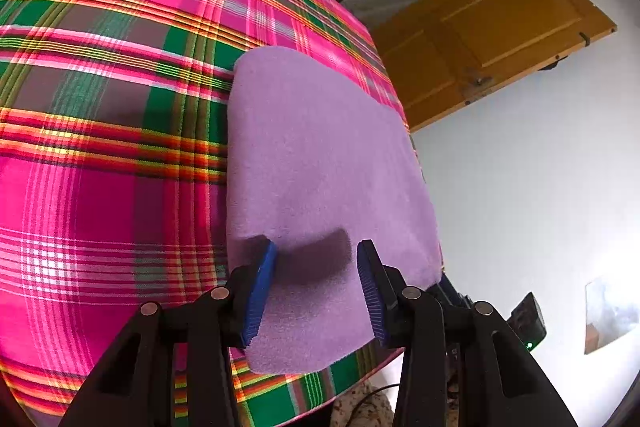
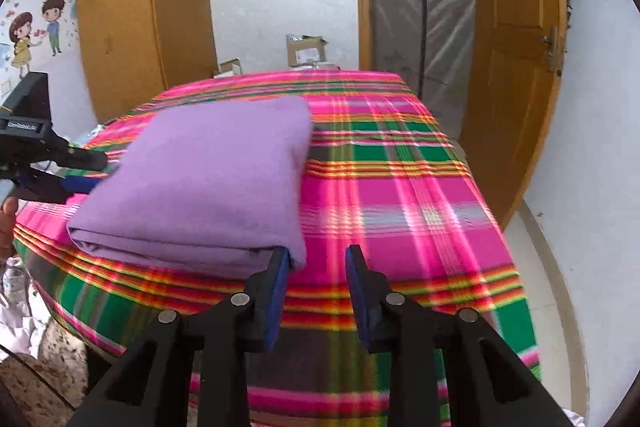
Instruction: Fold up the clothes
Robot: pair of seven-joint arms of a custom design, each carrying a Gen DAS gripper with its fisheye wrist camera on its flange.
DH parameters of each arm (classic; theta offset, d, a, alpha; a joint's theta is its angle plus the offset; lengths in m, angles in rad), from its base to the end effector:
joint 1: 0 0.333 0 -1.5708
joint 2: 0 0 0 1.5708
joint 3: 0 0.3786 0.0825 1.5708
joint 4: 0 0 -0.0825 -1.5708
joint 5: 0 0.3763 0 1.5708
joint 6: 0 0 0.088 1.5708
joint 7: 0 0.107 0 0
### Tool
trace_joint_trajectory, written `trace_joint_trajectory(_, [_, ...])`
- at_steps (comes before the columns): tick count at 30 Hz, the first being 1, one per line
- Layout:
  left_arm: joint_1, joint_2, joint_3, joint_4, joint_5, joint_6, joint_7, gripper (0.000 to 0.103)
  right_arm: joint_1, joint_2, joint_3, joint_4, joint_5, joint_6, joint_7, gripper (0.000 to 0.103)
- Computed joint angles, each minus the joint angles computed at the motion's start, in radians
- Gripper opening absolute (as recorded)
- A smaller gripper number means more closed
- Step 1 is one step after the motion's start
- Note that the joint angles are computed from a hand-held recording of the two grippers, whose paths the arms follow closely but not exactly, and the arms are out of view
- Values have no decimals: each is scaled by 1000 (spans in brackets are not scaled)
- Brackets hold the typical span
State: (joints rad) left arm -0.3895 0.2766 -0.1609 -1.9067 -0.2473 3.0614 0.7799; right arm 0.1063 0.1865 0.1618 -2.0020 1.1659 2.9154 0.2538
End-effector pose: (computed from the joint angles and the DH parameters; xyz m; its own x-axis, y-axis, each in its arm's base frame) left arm 0.5915 -0.3256 0.5245 0.2127 -0.6881 0.6937 -0.7411 -0.5764 -0.3444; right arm 0.6150 0.1035 0.4868 0.5026 -0.8636 -0.0392 -0.5587 -0.2899 -0.7771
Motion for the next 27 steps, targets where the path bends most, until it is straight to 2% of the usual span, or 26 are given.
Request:
trace_joint_trajectory(3, [-13, -5, 16, -3, 16, -7, -16, 44, 22, 11, -20, -13, -117, 104, 103, 30])
trace_joint_trajectory(4, [-18, -4, 24, -1, 25, -11, -24, 44, 15, 13, -24, -9, -153, 92, 141, 30])
trace_joint_trajectory(7, [-11, 1, 19, 4, 29, -11, -27, 44, -41, 21, -13, 36, -174, -32, 215, 30])
trace_joint_trajectory(10, [-20, 4, 36, 12, 48, -19, -45, 44, -84, 31, 6, 94, -94, -142, 204, 30])
trace_joint_trajectory(12, [-25, -2, 48, 7, 65, -21, -55, 44, -85, 45, 2, 136, -68, -204, 194, 30])
trace_joint_trajectory(18, [-69, 23, 110, 103, 208, -98, -95, 44, -21, 91, 22, 224, -138, -193, 82, 30])
trace_joint_trajectory(20, [-38, 38, 75, 135, 213, -109, -54, 44, -16, 111, 36, 256, -173, -226, 61, 30])
trace_joint_trajectory(23, [13, 55, 15, 167, 177, -118, 41, 44, 10, 141, 33, 286, -269, -238, 113, 30])
trace_joint_trajectory(27, [13, 97, 25, 227, 167, -206, 62, 44, 23, 184, 24, 314, -423, -260, 241, 30])
